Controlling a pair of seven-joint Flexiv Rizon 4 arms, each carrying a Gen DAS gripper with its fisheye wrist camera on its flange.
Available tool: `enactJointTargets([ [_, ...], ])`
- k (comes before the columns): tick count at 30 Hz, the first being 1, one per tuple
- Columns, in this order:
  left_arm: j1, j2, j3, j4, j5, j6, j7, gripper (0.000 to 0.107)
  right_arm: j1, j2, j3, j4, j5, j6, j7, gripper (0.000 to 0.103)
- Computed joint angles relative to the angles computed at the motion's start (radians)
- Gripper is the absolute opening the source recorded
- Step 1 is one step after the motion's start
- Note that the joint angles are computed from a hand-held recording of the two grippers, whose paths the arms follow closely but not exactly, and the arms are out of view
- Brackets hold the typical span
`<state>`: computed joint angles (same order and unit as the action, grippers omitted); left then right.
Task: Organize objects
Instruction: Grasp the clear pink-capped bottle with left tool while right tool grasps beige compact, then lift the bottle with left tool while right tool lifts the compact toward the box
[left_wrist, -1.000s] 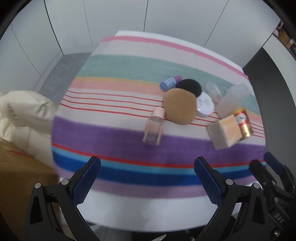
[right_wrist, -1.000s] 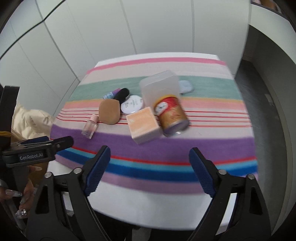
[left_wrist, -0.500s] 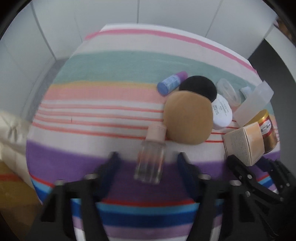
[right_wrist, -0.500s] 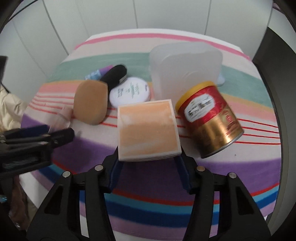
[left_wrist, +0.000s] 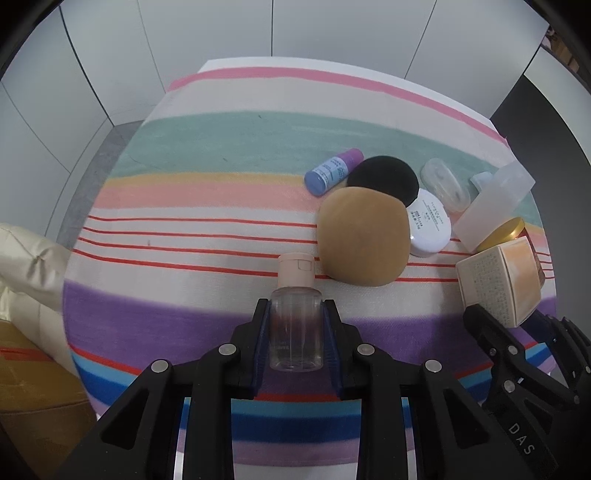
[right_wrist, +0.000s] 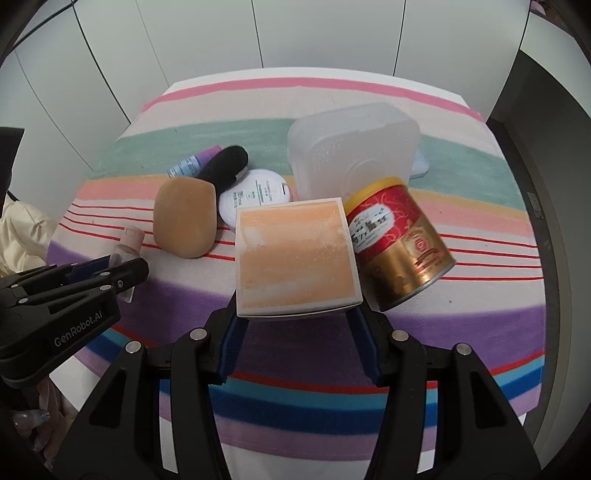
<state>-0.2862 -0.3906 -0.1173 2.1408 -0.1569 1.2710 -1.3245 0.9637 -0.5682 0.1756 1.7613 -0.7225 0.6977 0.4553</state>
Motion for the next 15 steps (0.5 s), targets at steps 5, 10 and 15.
enactJointTargets([
  [5, 0.014, 0.043, -0.013, 0.018, -0.026, -0.013, 0.014, 0.028, 0.007, 0.017, 0.006, -0.013, 0.008, -0.043, -0.002, 0.054],
  [10, 0.009, 0.101, -0.005, 0.03, -0.029, -0.017, 0.019, 0.028, 0.015, 0.054, 0.015, -0.021, 0.004, -0.104, 0.007, 0.054],
  [15, 0.011, 0.172, -0.013, 0.026, -0.063, -0.056, 0.036, 0.028, 0.024, 0.1, 0.033, -0.047, 0.003, -0.212, -0.007, 0.054],
])
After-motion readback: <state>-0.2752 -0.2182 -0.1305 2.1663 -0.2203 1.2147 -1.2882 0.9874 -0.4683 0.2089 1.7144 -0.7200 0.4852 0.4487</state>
